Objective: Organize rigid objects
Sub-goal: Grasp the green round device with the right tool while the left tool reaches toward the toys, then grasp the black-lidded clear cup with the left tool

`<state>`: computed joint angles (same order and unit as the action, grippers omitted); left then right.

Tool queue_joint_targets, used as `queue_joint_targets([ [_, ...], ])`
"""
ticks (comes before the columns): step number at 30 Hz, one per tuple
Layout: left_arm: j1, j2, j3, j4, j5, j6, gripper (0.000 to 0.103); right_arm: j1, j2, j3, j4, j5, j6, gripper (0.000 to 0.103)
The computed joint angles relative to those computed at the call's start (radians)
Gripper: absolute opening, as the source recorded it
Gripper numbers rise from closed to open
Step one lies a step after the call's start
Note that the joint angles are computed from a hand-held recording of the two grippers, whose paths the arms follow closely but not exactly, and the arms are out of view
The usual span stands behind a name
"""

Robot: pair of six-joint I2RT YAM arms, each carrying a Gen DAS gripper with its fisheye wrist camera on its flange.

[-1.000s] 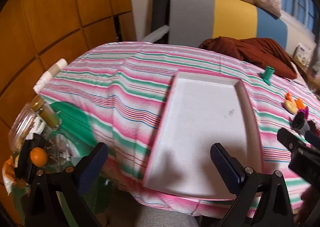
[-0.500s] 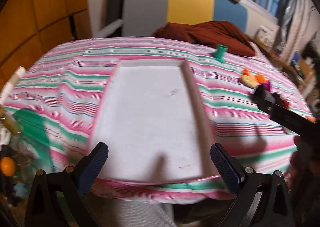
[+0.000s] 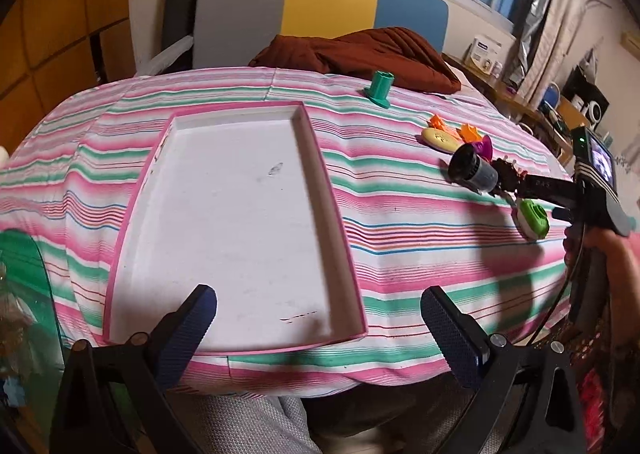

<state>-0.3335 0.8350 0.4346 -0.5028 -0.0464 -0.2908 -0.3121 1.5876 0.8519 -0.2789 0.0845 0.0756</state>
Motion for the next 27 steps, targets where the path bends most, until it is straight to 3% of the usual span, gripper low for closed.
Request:
queue_joint_targets([
  [7,-0.068,0.067,0.027,0.04,-0.036,0.004,0.103,-0.032,0.1,0.04,-0.06,-0.056,-0.003,0.053],
  [12,-0.09,0.208,0.094,0.127,0.025,-0.009,0.103,-0.065,0.106,0.033,-0.061,-0.152,-0.003,0.053],
  [15,-0.147,0.347,0.18,0.179,-0.001,-0.022,0.103,-0.069,0.101,0.027,-0.062,-0.165,-0.01,0.053],
  [22,-0.253,0.751,0.495,0.228,-0.051,0.016,0.103,-0.075,0.104,0.034,-0.064,-0.181,-0.016,0.053],
  [27,-0.274,0.991,0.741,0.178,-0.026,0.003,0.103,-0.074,0.135,0.056,-0.054,-0.179,-0.02,0.053],
])
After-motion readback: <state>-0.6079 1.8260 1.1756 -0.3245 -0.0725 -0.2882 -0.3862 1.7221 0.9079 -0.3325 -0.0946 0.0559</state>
